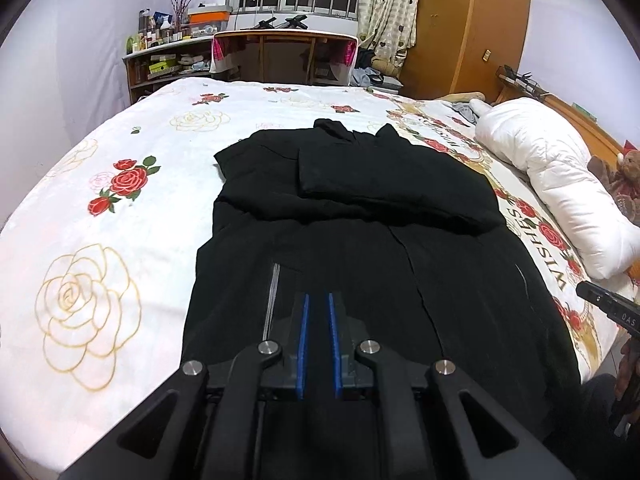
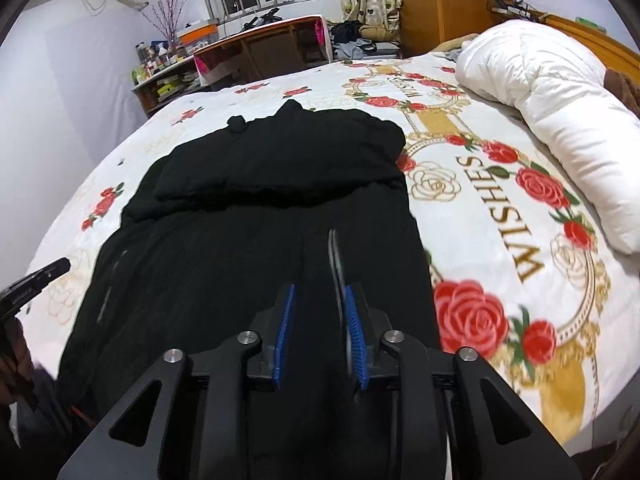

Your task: Fold large clothes

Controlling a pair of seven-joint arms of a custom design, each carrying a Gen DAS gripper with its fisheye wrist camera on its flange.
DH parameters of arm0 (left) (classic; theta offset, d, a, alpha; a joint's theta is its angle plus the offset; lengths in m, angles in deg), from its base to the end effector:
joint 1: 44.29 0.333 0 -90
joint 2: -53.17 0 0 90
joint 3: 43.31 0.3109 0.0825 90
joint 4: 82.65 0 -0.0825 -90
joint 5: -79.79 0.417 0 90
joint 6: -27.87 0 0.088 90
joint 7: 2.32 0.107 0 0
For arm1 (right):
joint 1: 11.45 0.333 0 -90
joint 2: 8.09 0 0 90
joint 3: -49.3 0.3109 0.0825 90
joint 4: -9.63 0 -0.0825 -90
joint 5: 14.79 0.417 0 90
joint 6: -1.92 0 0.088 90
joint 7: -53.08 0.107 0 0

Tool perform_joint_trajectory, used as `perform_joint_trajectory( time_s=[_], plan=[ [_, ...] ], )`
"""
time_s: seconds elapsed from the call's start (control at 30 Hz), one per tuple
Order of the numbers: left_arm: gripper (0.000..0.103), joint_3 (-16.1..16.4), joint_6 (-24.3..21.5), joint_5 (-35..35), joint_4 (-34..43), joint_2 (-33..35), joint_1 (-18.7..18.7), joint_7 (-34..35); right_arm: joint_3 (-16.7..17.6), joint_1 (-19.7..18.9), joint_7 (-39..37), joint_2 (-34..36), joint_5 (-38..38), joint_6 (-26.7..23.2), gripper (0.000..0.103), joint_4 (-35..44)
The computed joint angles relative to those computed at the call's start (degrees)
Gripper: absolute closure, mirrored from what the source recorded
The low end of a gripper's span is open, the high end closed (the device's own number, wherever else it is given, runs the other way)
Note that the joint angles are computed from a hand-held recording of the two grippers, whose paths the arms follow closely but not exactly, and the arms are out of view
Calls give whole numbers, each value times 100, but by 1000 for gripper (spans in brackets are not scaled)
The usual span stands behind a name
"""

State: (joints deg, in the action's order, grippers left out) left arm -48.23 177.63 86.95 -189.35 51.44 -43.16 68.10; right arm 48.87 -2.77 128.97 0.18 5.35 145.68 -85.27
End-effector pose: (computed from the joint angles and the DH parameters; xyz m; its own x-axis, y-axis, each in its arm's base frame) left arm 0.6334 -0.0454 0.6040 0.1423 -0.9828 0.1179 -0.6915 -0.1840 -0.6985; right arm 0.6807 0.0964 0.5897 0.2457 -0.9530 -0.1772 -0.7427 -0.0676 -0.6662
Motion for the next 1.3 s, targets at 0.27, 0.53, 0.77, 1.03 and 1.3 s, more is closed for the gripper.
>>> perform_joint_trajectory(
  time_s=[0.27, 0.53, 0.77, 1.03, 1.3],
  plan=[
    [62, 34, 205, 223, -660, -665, -110, -249, 49, -19, -174, -786, 274, 152, 52, -897],
    [59, 109, 277, 389, -1206, -1168, -285, -405, 92, -18, -294, -1266, 325, 189, 52, -1436],
    [59, 170, 288, 514, -1492, -1420, -362, -530, 104, -28, -434, -1500, 434, 276, 52, -1739],
    [59, 221, 213, 664, -1802, -1636, -354, -694, 123, -81, -294, -1580, 340, 346, 42, -1927],
    [58, 219, 157, 844, -1875, -1636, -300, -818, 95, -151, -88, -1534, 225, 325, 42, -1977]
  ],
)
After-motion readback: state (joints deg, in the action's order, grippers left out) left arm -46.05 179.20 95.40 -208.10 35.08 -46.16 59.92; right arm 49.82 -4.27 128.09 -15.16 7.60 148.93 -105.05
